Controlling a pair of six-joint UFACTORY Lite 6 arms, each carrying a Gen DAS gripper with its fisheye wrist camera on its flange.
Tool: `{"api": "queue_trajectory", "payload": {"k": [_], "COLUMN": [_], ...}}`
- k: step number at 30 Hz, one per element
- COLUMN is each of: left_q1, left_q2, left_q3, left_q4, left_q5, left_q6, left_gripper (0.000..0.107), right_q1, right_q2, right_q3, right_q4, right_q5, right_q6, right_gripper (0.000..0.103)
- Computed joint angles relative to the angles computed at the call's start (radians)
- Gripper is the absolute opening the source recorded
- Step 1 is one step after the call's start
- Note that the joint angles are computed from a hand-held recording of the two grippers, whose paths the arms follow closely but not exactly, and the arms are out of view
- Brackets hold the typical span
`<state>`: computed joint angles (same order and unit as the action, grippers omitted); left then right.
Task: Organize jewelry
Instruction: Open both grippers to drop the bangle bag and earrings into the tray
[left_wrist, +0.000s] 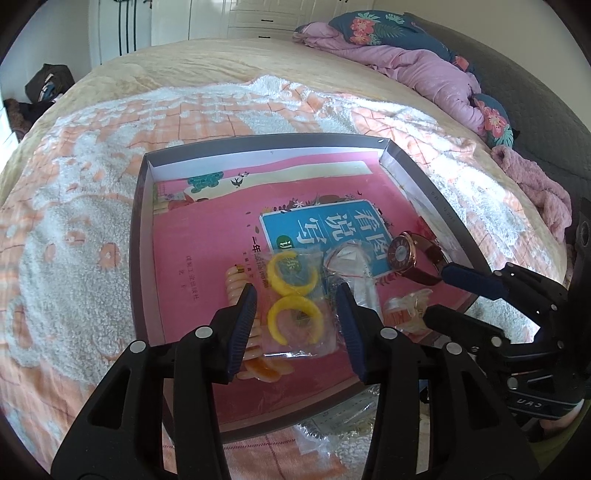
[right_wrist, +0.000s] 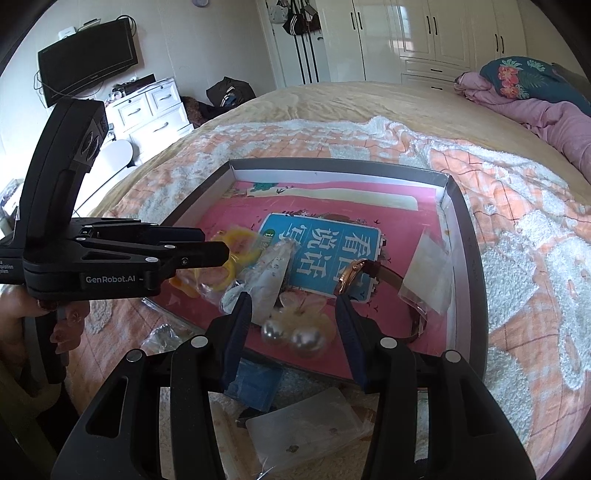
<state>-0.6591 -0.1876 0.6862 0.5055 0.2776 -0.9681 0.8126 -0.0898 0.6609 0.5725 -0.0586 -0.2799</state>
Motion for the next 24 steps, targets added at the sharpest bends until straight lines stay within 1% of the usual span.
{"api": "queue_trajectory", "payload": {"k": [1, 2, 3, 6, 7, 8, 10, 12, 14, 16, 17, 20, 22, 24], "left_q1": [-0.001, -0.004, -0.006, -0.013, -0.015, -0.021, -0.027, -0.03, -0.034, -0.036, -0.035, -0.042, -0.04, -0.045], "left_q2": [-0.004, -0.008, -0.008, -0.022, -0.03, -0.035, -0.047, -0.067, -0.095, -0.116, -0.131, -0.159, -0.175, -0.203], "left_q3": [-0.003, -0.004, -0.004, -0.009, -0.012, -0.013, -0.015, -0.023, -0.037, -0.047, -0.054, -0.065, -0.073, -0.091], "left_q4": [-0.002, 0.002, 0.01, 0.025, 0.027, 0.036, 0.048, 0.056, 0.066, 0.074, 0.073, 0.101, 0.088, 0.089], "left_q5": [0.001, 0.003, 0.003, 0.011, 0.013, 0.017, 0.025, 0.031, 0.04, 0.05, 0.053, 0.076, 0.085, 0.096], "left_q6": [0.001, -0.005, -0.013, -0.033, -0.038, -0.051, -0.067, -0.078, -0.094, -0.111, -0.116, -0.158, -0.152, -0.161], "left_gripper": [0.036, 0.036, 0.036, 0.038, 0.042, 0.044, 0.045, 0.05, 0.061, 0.066, 0.072, 0.085, 0.09, 0.092], "right_q1": [0.0, 0.001, 0.011, 0.015, 0.014, 0.011, 0.003, 0.002, -0.002, -0.004, -0.001, 0.001, 0.002, 0.01], "right_q2": [-0.012, -0.026, -0.039, -0.099, -0.124, -0.142, -0.188, -0.224, -0.26, -0.29, -0.309, -0.331, -0.343, -0.355], "right_q3": [-0.005, -0.013, -0.03, -0.068, -0.084, -0.093, -0.121, -0.14, -0.158, -0.17, -0.179, -0.187, -0.191, -0.191], "right_q4": [0.061, 0.097, 0.105, 0.279, 0.348, 0.406, 0.495, 0.588, 0.713, 0.821, 0.884, 0.973, 1.012, 1.096], "right_q5": [0.002, 0.001, -0.039, -0.047, -0.047, -0.044, -0.045, -0.051, -0.055, -0.059, -0.063, -0.073, -0.073, -0.082], "right_q6": [-0.058, -0.09, -0.089, -0.241, -0.301, -0.353, -0.426, -0.503, -0.618, -0.718, -0.777, -0.858, -0.893, -0.974], "right_gripper": [0.046, 0.049, 0.053, 0.062, 0.064, 0.068, 0.074, 0.083, 0.088, 0.091, 0.091, 0.095, 0.095, 0.096]}}
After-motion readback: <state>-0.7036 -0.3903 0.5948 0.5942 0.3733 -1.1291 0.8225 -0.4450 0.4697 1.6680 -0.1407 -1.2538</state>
